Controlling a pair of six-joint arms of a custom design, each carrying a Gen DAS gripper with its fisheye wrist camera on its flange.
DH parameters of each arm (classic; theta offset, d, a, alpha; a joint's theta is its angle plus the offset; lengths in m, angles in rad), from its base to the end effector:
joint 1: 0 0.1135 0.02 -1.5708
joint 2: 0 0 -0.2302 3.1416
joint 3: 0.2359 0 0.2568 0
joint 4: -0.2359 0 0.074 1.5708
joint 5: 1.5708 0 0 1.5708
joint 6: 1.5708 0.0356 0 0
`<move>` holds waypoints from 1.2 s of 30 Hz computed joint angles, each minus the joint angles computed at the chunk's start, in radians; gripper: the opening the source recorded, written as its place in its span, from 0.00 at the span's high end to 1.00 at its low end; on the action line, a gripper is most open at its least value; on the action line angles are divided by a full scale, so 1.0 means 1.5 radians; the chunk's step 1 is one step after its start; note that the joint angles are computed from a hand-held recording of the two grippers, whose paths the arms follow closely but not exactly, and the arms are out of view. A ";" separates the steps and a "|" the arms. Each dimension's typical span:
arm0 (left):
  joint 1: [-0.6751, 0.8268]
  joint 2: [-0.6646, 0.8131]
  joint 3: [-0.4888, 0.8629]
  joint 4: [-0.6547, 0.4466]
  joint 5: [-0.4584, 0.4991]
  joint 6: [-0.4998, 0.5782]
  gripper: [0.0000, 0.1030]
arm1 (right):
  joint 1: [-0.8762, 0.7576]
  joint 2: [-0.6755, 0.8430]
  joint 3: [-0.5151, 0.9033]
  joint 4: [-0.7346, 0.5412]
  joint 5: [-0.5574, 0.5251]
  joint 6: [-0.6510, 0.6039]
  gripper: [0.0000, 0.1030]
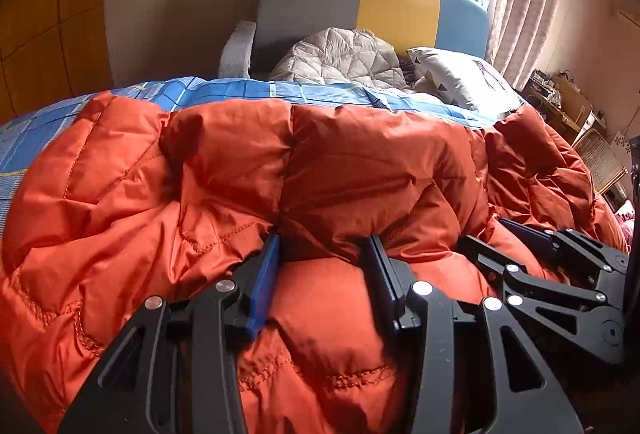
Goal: Fold large clothes
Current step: 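Open both grippers and release the folded jacket, then grasp the jacket side with the right gripper and lift it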
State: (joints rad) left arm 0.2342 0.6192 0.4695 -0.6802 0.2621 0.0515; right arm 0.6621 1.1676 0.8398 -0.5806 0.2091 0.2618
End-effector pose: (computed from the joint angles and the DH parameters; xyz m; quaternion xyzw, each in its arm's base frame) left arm 0.1593 0.0285 0.1892 -0.0372 0.9246 -0.0695 0.3726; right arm 0.2036 0.1493 0.2159 -0.1537 0.9285 0.0558 0.3335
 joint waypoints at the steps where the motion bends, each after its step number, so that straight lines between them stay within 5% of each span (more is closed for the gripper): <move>1: -0.003 -0.007 0.003 -0.008 -0.003 -0.001 0.57 | -0.003 -0.009 0.003 -0.013 -0.008 0.001 0.54; 11: 0.046 -0.153 0.023 -0.137 0.043 0.031 0.58 | -0.083 -0.164 0.018 -0.131 -0.071 -0.009 0.39; 19: 0.146 -0.219 0.053 -0.235 0.133 0.107 0.56 | -0.388 -0.264 0.014 -0.232 -0.210 -0.138 0.29; 27: 0.233 -0.217 0.055 -0.291 0.194 0.185 0.56 | -0.719 -0.158 -0.008 -0.331 -0.519 -0.308 0.23; 36: 0.309 -0.151 0.037 -0.305 0.247 0.272 0.55 | -0.794 -0.053 -0.045 -0.365 -0.652 -0.377 0.25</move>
